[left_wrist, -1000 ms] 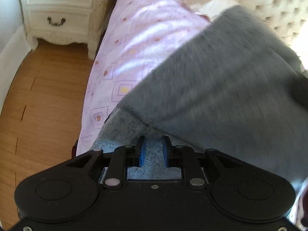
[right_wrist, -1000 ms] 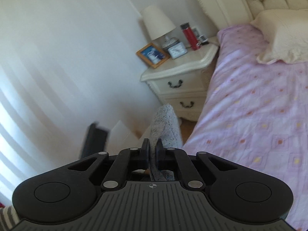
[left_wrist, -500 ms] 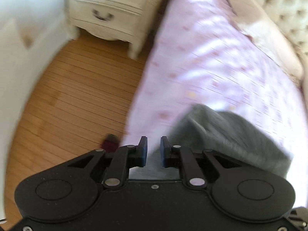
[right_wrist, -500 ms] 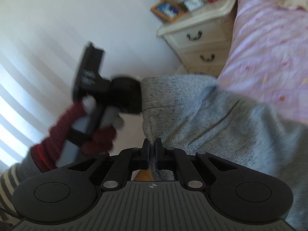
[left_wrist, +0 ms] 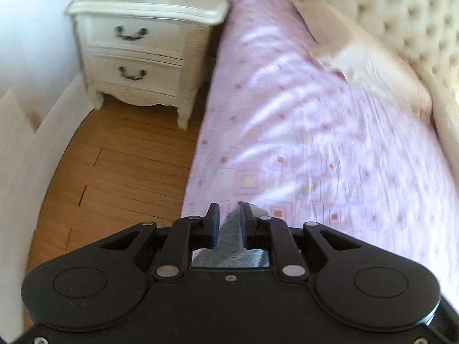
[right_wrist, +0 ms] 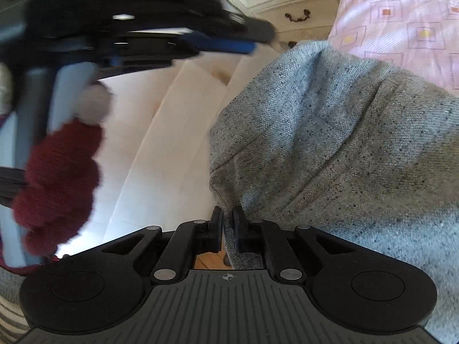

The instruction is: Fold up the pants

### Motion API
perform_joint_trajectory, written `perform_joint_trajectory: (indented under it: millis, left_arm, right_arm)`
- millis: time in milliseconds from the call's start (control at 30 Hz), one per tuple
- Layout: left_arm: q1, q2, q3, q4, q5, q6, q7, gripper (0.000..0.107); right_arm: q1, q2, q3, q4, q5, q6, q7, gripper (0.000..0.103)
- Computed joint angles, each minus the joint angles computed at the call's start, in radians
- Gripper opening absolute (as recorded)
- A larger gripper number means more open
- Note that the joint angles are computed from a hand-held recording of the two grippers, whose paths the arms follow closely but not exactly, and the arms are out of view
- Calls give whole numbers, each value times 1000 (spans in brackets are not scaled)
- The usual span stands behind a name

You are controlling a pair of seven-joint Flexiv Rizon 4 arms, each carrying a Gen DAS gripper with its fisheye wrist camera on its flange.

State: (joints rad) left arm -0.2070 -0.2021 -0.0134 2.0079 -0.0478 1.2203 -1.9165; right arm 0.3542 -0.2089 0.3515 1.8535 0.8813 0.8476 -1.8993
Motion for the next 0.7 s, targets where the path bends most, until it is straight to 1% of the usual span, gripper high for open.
perform_joint_trajectory:
  millis: [67,133,200,233,267,300,333,400,467,533,567,600,633,700]
  left_arm:
    - [-13,-20,-4,-38,31,-51,10,22]
    - [-21,-21,-14,-45,39,-54,36,25]
    - [-39,-15,-7,-55,78,-55,39,27]
    - [-47,-17,-2,-63,104,-59,36,35]
    - [-57,-22,4,-86,137,-82,30,43]
    - [-68,-37,8,-117,167,-110,19,52]
    - [-73,-49,8,-142,187,-136,26,54]
    - [-82,-77,7,-191,214,-185,37,53]
    - [-92,-108,9,-245,234,-254,46,53]
    - [-103,-133,14,-288,253,-310,43,53]
    - [-104,-145,15,-302,260,-319,45,52]
    - [-108,-151,20,-309,270,-323,40,47]
    - [-114,-158,30,-320,286,-334,26,37]
    - [-118,-159,41,-325,301,-353,1,24]
  right_arm:
    - [-15,21,3,15,33,5,-43,11]
    - [-21,43,0,31,59,25,-69,14]
    - [-26,72,-5,50,85,29,-98,16]
    - [-27,87,-8,58,103,36,-116,16]
    - [-28,105,-12,69,119,41,-134,16]
    - [-29,129,-17,87,130,49,-151,16]
    - [-24,148,-23,102,129,68,-162,16]
    - [-11,195,-33,143,116,120,-175,16]
    - [3,245,-41,199,95,195,-172,16]
    - [17,286,-52,254,69,266,-152,16]
    - [21,301,-60,277,48,288,-131,16]
    - [26,314,-66,303,23,312,-108,16]
    - [31,325,-73,326,-3,331,-89,16]
    - [36,344,-96,365,-38,338,-65,16]
